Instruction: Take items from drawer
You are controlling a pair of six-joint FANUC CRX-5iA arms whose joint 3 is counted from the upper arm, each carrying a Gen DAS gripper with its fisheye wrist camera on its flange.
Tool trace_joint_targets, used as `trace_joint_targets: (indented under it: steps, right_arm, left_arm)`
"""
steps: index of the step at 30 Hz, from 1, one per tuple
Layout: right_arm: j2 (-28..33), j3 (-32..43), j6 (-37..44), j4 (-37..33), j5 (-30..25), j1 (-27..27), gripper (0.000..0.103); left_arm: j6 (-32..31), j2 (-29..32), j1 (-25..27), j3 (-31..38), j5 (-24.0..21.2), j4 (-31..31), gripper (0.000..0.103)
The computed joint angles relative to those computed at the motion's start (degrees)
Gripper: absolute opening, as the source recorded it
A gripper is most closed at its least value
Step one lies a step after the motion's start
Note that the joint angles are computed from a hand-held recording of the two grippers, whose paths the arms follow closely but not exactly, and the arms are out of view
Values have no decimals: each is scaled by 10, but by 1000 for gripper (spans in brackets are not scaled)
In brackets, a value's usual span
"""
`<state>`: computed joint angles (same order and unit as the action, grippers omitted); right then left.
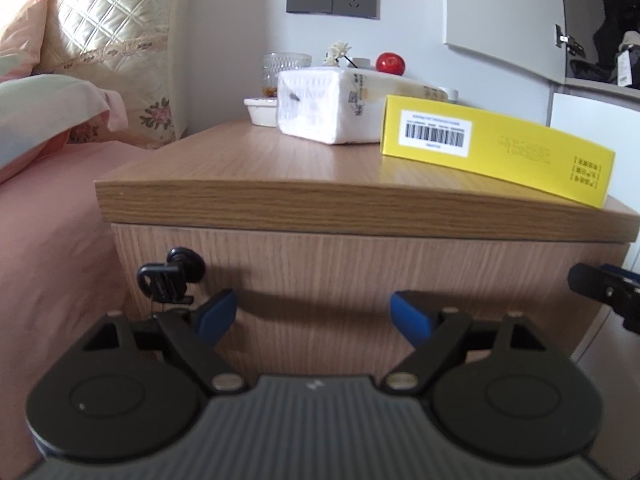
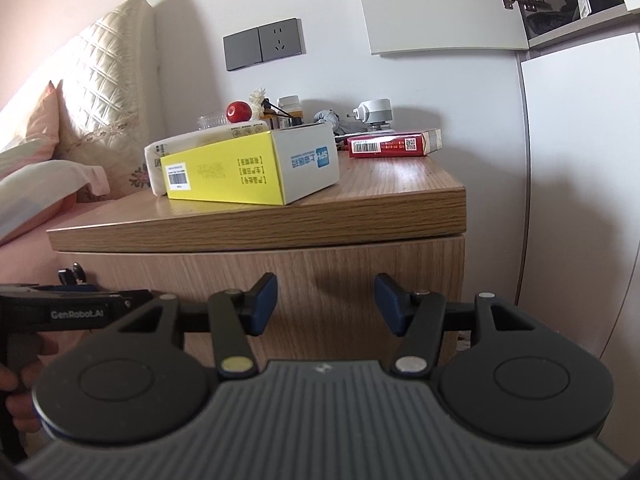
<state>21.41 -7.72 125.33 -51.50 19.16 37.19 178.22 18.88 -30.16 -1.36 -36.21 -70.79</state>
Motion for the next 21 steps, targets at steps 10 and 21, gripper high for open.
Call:
trace_joint_targets:
  steps: [10,21]
  right_arm:
    - [3,12,-1,-16,-8,-6,59]
    - [-15,24,118,-127,-37,-29,58]
  left_arm:
    - [26,6,-8,-1,11,-26,89]
    - [2,-23,-17,-29,9,-5,89]
